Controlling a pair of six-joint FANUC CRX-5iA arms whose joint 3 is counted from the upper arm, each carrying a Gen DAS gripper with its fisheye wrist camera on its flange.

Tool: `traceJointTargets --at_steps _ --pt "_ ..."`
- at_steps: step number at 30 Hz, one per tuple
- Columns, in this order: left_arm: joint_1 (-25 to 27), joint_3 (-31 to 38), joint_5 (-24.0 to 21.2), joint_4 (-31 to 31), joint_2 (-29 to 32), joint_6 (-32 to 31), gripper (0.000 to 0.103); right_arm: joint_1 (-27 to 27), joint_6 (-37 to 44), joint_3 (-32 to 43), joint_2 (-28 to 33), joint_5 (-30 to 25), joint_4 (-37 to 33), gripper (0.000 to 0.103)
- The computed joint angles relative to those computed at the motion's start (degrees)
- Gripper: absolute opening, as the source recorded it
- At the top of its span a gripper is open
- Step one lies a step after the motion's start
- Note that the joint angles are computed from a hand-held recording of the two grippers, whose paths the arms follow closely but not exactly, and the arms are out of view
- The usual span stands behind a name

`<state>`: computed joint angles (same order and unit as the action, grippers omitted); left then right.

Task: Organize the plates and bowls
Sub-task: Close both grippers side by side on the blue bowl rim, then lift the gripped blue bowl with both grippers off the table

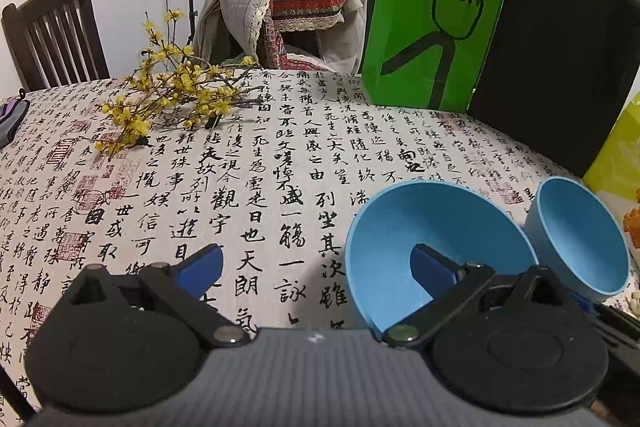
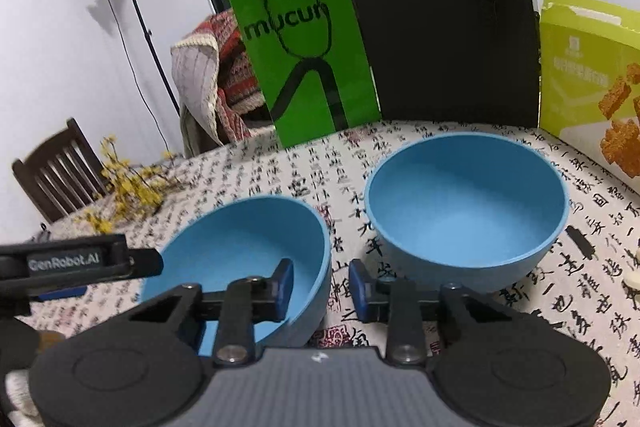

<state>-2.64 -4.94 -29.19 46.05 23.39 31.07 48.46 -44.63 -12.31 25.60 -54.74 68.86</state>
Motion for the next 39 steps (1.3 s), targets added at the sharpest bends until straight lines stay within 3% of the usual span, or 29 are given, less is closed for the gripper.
traceJointTargets --at_steps 4,9,15,20,22,25,28,39 --pt "-0.3 1.4 -0.1 -3.9 0.9 3.7 0.093 0.1 3.0 2.4 2.0 -1.9 -2.1 0.026" --pt "-0.2 4.0 -2.0 -8.5 2.3 7.9 0.073 0.2 4.9 3.9 3.4 -4.0 -1.9 0.022" --pt "-0.5 3.9 -2.5 -7.9 2.6 6.6 0.058 0.2 6.5 5.8 4.8 -4.5 -3.6 0.013" --pt "-0.7 5.6 -3.8 -11.2 3.5 9.1 0.027 0.0 5.4 5.6 4.7 -4.0 -4.0 0.011" --pt "-0.7 5.7 -4.0 -11.1 3.6 9.1 0.024 0.1 5.5 5.7 4.8 -4.1 -4.0 0.011" --pt "-0.7 4.5 -3.6 -9.1 3.2 6.6 0.011 0.2 5.4 5.8 4.9 -4.0 -4.0 0.011" --pt "-1.1 1.9 -1.0 -6.0 2.0 2.7 0.009 0.0 3.9 5.0 4.3 -2.8 -3.7 0.010" --pt "-0.9 0.3 -0.9 -1.9 1.2 -0.5 0.009 -0.4 -0.3 2.9 3.1 -0.8 -1.9 0.010"
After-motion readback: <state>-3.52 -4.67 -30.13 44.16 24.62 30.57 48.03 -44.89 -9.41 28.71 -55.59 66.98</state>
